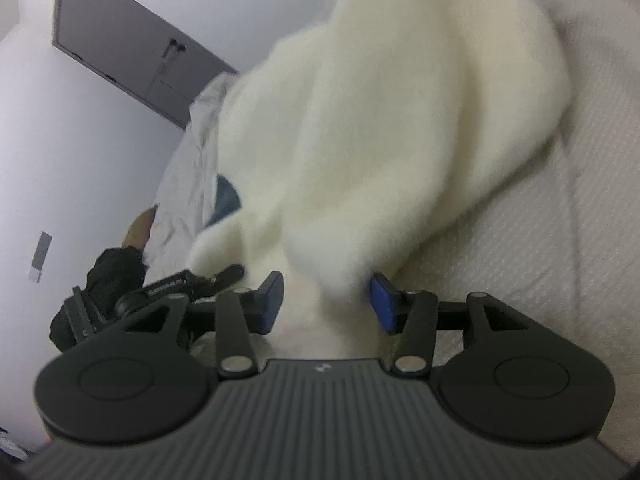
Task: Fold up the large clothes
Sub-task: 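Lift the sweater with both grippers and pull it off the pile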
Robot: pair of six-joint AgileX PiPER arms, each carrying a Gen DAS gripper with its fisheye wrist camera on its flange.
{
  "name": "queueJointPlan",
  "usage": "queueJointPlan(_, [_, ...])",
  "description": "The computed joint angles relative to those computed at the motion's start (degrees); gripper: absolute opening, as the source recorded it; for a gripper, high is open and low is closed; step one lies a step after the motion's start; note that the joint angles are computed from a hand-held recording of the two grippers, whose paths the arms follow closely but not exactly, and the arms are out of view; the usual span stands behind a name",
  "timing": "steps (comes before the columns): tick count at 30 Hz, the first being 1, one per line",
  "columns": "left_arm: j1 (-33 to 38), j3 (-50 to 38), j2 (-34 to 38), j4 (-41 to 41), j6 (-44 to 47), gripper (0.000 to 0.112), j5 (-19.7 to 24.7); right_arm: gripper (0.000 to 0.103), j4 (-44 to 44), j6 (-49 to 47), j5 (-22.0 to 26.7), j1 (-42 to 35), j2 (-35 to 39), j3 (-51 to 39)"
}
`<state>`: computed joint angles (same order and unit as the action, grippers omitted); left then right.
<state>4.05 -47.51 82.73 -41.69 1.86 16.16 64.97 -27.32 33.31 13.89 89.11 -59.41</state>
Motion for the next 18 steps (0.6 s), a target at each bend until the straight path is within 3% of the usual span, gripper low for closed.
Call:
queueJointPlan(2, [-0.18,0.99,-1.24,-1.85,1.14,0.050,0.27,0.051,1.29,-0.35,-2.58,-0.67,-1.97,2.10])
queueJointPlan(5, [0.17,1.39,-1.28,-8.10,6.45,0.053,1.17,0.051,4.33,0.73,-5.24,-2.16,-2.31,4.33])
queueJointPlan(10, [-0.27,2.47,-2.75,-8.49,5.45,0.056,2.97,0.051,2.67,10.24,-10.58,-3.42,-1.32,6.29])
queueJointPlan(15, [-1.79,1.96,-2.09,-4.08,1.23,0.057,2.65,0.050,4.02,13.72,-11.47,-3.72,2.14,5.56])
queueJointPlan(18, [-1.48,1.78,-1.45,-7.63,4.25,0.058,3.11,0.050,4.45,13.99,-11.34,-2.28,6.00,2.67])
